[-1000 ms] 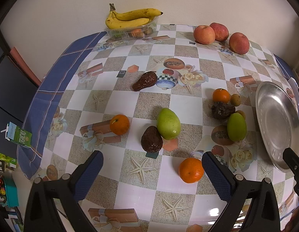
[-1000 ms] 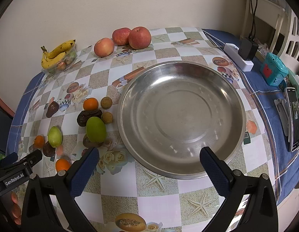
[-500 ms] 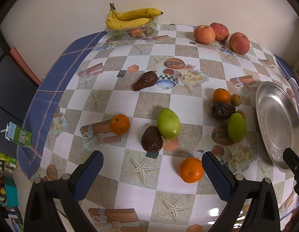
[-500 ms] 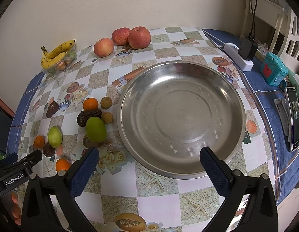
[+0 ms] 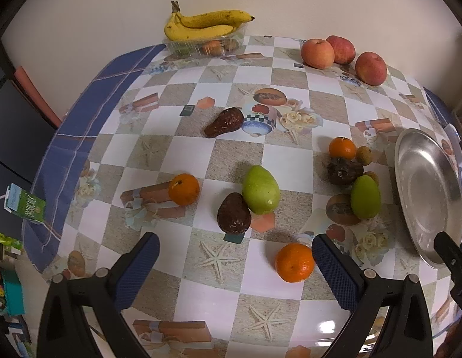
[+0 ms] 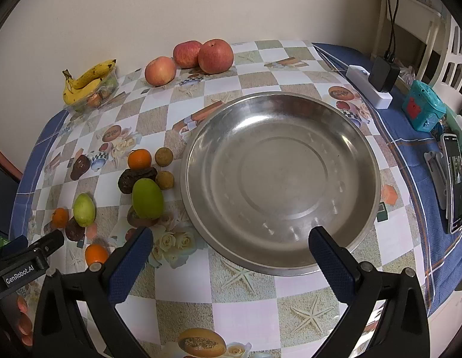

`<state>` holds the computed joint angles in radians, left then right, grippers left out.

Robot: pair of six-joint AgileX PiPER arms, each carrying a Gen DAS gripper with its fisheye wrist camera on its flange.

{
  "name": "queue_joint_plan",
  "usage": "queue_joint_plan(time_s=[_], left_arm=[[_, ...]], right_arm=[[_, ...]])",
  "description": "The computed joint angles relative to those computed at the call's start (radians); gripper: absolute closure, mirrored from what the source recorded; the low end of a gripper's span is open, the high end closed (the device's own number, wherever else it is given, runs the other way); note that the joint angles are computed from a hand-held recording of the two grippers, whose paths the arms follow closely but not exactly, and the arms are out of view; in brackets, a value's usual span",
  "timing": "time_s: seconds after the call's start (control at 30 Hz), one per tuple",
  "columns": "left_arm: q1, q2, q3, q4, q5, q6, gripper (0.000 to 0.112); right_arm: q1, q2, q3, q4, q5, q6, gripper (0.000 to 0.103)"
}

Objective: Organize fruits

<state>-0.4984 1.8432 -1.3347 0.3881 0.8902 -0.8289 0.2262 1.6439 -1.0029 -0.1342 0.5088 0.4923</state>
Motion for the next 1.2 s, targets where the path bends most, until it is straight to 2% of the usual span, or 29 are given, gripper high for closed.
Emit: queue_joint_plan(time_s=[0.37,0.5,0.6,0.67,0.77,0.87,0.93,0.97,1.03,1.2], left_arm=[[0.022,-0.007,0.010,-0.047,-0.038,0.033,0.009],[0.076,-0.038,0.057,-0.147,-0.122,0.089,0.009],[0.097,-0.052,0.075,-0.170,-0.162,0.138,0.009],[0.105,-0.044,0.057,-0.172,-0.136,0.155,0.009],[0.145,-0.049,0.051,-0.241,-0.143,0.227,0.009],[0.168,-0.036,0.030,-0.217,-0.107,0.202,0.010],[0.200,-0.036,0.039,-0.251,-0.122,0.217,0.011],[0.220,-0.037,0.051,-0.289,-0.137,0.253,0.013],[0.252,-0.031,0.060,-0.346,-0.144,0.309,0.019],[0.304,-0.003,0.068,-0.438,-0.160,0.412,0.030]], right_arm=[[0.003,0.009,-0.004,0.024,0.000,-0.019,0.000],[-0.004,0.021,-0.020,0.144,0.021,-0.117,0.000],[0.018,0.039,-0.049,0.200,0.047,-0.166,0.000],[0.046,0.064,-0.086,0.219,0.073,-0.191,0.000],[0.092,0.106,-0.149,0.222,0.106,-0.183,0.000],[0.143,0.143,-0.215,0.207,0.129,-0.170,0.000],[0.184,0.170,-0.259,0.187,0.139,-0.152,0.001],[0.193,0.181,-0.275,0.198,0.143,-0.161,0.002],[0.214,0.213,-0.310,0.236,0.155,-0.191,0.015],[0.251,0.293,-0.369,0.280,0.176,-0.238,0.028]])
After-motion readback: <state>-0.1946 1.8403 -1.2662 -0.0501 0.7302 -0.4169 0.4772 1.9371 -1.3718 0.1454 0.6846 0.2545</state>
